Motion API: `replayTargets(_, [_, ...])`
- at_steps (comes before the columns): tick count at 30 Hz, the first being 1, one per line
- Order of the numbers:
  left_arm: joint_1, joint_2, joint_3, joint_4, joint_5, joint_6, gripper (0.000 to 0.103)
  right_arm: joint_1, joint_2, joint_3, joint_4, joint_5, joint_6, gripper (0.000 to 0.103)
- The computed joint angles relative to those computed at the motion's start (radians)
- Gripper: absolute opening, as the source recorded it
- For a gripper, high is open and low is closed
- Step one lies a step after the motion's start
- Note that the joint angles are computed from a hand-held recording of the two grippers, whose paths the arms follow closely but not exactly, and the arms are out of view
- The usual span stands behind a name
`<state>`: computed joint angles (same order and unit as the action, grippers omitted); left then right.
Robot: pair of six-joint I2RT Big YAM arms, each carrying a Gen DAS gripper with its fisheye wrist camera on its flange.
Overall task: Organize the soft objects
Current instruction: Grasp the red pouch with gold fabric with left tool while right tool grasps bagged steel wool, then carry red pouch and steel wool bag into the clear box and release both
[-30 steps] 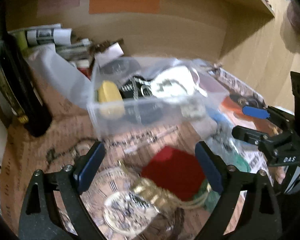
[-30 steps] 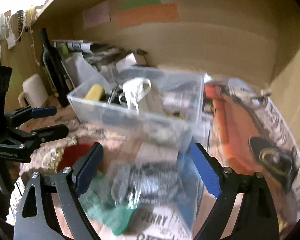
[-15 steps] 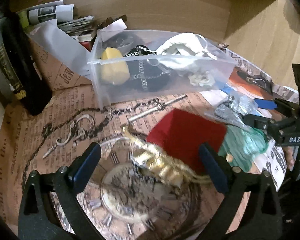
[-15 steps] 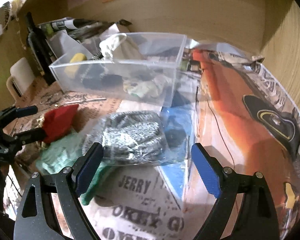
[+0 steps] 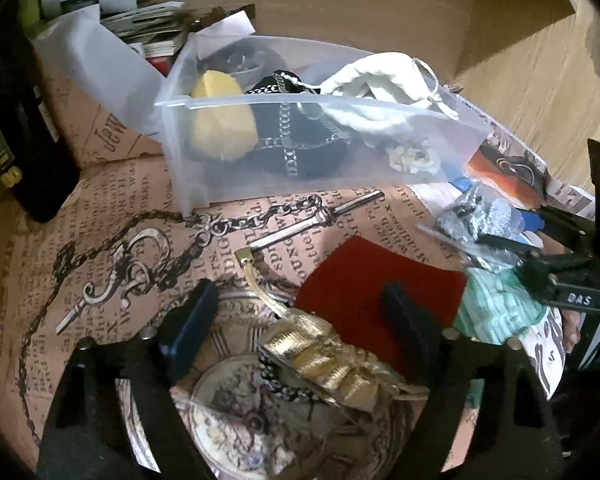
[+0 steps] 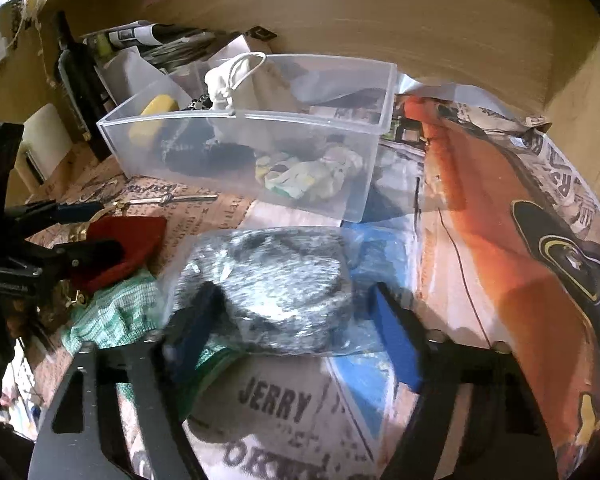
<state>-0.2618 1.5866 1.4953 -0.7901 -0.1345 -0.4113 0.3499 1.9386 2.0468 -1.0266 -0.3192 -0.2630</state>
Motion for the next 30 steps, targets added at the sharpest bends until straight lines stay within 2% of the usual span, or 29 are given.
replayTargets(2, [-0.005, -0.016, -0.02, 0.009, -0.006, -0.002, 0.073, 0.001, -0.007, -0.013, 0.014, 0.0, 0.0, 0.057])
replayTargets(8, [-0.017, -0.061, -0.063, 0.014, -0.01, -0.01, 0.049, 0.005, -0.021, -0.038, 0.042, 0.007, 0.0, 0.049])
replayTargets(13, [-0.02, -0.077, -0.074, 0.016, -0.028, -0.018, 0.023, 0.002, -0.034, -0.058, 0.071, 0.009, 0.0, 0.038])
replayTargets(20, [-0.02, -0.111, -0.095, 0.068, -0.055, -0.028, 0.016, -0.002, -0.07, -0.099, 0.126, -0.006, 0.019, 0.027])
replayTargets(26, [-0.013, -0.144, -0.096, 0.113, -0.092, -0.037, 0.014, -0.006, -0.11, -0.132, 0.178, -0.011, 0.03, 0.025])
replayTargets(30, [-0.013, -0.169, -0.096, 0.174, -0.138, -0.02, 0.014, -0.016, -0.14, -0.152, 0.23, -0.024, 0.056, 0.025])
